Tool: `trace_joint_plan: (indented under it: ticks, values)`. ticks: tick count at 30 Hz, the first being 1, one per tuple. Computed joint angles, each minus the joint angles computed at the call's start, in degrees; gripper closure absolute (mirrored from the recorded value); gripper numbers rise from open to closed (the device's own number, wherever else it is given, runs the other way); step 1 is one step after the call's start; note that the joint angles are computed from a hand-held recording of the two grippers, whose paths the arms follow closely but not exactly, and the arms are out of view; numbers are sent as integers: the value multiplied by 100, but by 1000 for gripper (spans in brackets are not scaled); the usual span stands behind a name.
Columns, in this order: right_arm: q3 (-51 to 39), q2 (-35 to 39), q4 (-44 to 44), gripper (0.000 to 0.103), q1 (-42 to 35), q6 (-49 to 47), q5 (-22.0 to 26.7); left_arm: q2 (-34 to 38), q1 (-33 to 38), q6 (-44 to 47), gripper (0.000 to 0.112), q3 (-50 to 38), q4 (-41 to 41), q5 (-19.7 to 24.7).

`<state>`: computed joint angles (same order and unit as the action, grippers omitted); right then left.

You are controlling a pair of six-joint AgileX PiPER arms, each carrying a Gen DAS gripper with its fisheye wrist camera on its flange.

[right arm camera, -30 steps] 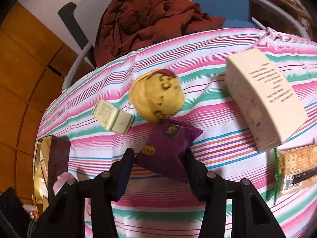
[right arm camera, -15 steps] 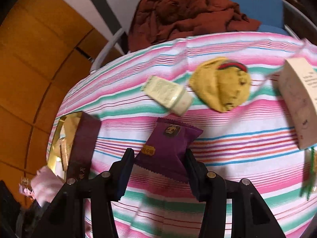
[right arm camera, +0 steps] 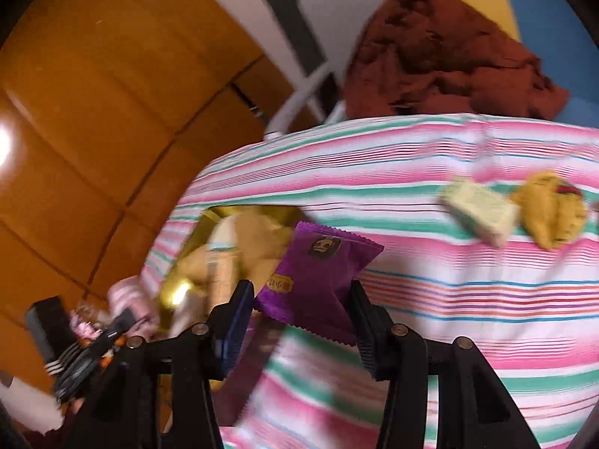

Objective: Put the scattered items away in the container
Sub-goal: 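Carry the pink sock and purple pouch over the gold tin with both tools, then open both tools to release the pink sock and purple pouch into the tin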

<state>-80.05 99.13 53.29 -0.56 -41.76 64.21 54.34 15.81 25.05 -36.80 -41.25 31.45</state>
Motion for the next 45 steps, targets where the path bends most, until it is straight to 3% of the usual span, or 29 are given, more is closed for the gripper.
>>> trace_joint_plan:
  ticks: [5, 10, 17, 20, 22, 23, 32, 39, 45]
  values:
    - [-34, -140, -179, 52, 1098, 408, -332, 492, 1350, 1525, 80, 27, -1031, 589]
    - [-241, 27, -813, 52, 2122, 1055, -910, 1014, 1832, 2151, 80, 40, -1305, 590]
    - [-733, 487, -2766, 52, 3122, 2532, -1615, 1739, 2281, 2962, 79, -18, -1743, 655]
    - [-842, 662, -3245, 49, 3283, 2781, -1710, 1834, 2440, 3093, 74, -1, -1760, 825]
    - [-843, 689, -3287, 32, 3318, 2861, -1720, 1776, 2613, 3183, 69, 14, -1800, 1084]
    - [-822, 661, -3332, 29, 3336, 2971, -1778, 1682, 2723, 3220, 65, 41, -1812, 1202]
    - [-164, -42, -2825, 26, 3277, 2799, -2311, 936, 3700, 3260, 59, 45, -1855, 2028]
    - [223, -487, -2432, 21, 2946, 2484, -2317, 570, 3352, 2844, 59, 108, -1802, 2104]
    - [649, -986, -2113, 18, 2117, 2027, -2092, 349, 1883, 1485, 60, 92, -962, 1330]
